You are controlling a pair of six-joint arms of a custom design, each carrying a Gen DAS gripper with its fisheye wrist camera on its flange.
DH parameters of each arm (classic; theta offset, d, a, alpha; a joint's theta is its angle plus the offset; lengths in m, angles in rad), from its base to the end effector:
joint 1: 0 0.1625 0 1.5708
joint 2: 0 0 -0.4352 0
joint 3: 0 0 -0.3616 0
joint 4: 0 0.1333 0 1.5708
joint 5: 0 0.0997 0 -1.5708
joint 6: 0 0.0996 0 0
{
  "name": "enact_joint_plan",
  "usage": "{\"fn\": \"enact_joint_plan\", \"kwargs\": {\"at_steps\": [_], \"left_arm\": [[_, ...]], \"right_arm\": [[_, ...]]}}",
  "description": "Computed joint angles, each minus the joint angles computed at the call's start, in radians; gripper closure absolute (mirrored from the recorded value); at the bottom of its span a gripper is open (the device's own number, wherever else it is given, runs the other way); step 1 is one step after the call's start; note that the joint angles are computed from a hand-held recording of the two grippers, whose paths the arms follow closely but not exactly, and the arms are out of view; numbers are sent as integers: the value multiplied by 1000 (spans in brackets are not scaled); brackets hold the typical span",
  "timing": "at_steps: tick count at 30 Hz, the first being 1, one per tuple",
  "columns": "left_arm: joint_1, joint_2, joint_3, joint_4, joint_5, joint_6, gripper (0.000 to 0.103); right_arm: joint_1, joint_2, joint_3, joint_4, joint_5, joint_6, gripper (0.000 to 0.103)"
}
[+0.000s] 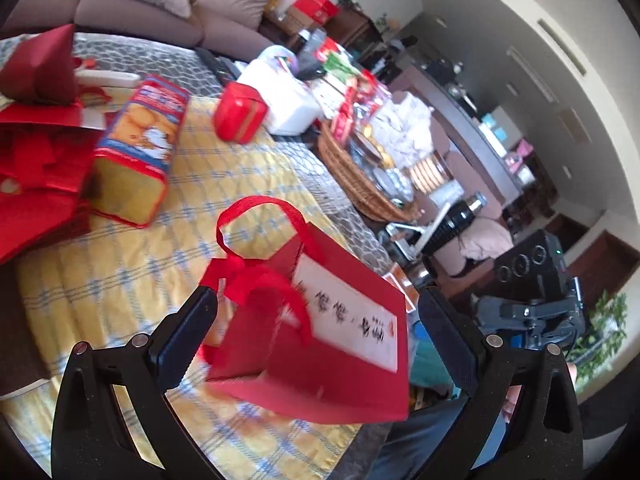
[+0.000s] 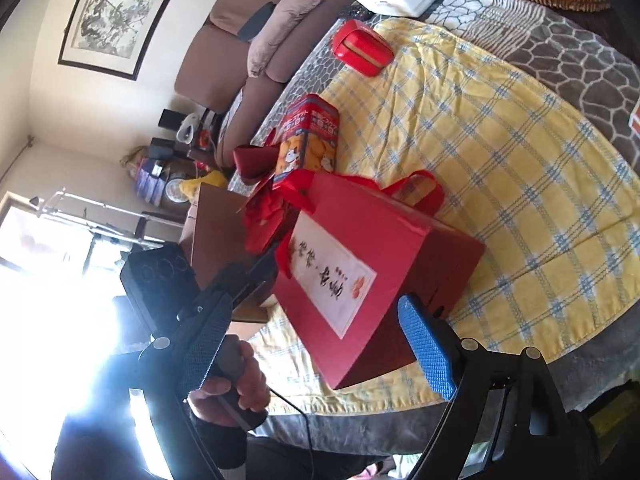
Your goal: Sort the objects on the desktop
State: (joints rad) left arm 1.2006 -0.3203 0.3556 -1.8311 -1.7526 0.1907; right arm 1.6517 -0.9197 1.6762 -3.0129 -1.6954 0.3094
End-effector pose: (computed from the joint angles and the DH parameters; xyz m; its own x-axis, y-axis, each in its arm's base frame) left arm -0.2158 -0.8747 0.2135 -0.8191 0.5586 0.1308 0.5173 0.8177 -0.2525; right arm 0.1744 -0.6545 0.2471 -0.9671 0.2332 -0.1012 0.2435 0.7354 -0.6324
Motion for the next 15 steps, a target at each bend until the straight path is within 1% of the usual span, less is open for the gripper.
{"fn": "enact_joint_plan", "kwargs": {"at_steps": [2, 3, 5, 7, 9, 10, 12, 15], "left_arm": [[6, -27, 47, -36, 5, -33, 3], [9, -50, 89, -65, 5, -48, 2], [8, -97, 178, -120, 24, -66, 2], [-3, -148, 279, -179, 75, -70, 2], [-20, -196, 380, -251, 140, -63, 2], [-25, -213, 414, -272, 150, -60, 2], [-24, -230, 451, -280, 132, -82, 2], [-8, -217, 436, -220, 54, -130, 3]], "right_arm": [[13, -8, -8, 4, -62, -30, 15], [21, -9, -22, 17, -102, -49, 15], [29, 0, -52, 29, -154, -88, 15], [30, 17, -96, 58, -197, -118, 15], [25, 44, -154, 110, -215, -144, 15], [21, 57, -182, 139, -221, -156, 15], [17, 88, -248, 213, -226, -178, 15], [14, 139, -344, 324, -225, -212, 15]]}}
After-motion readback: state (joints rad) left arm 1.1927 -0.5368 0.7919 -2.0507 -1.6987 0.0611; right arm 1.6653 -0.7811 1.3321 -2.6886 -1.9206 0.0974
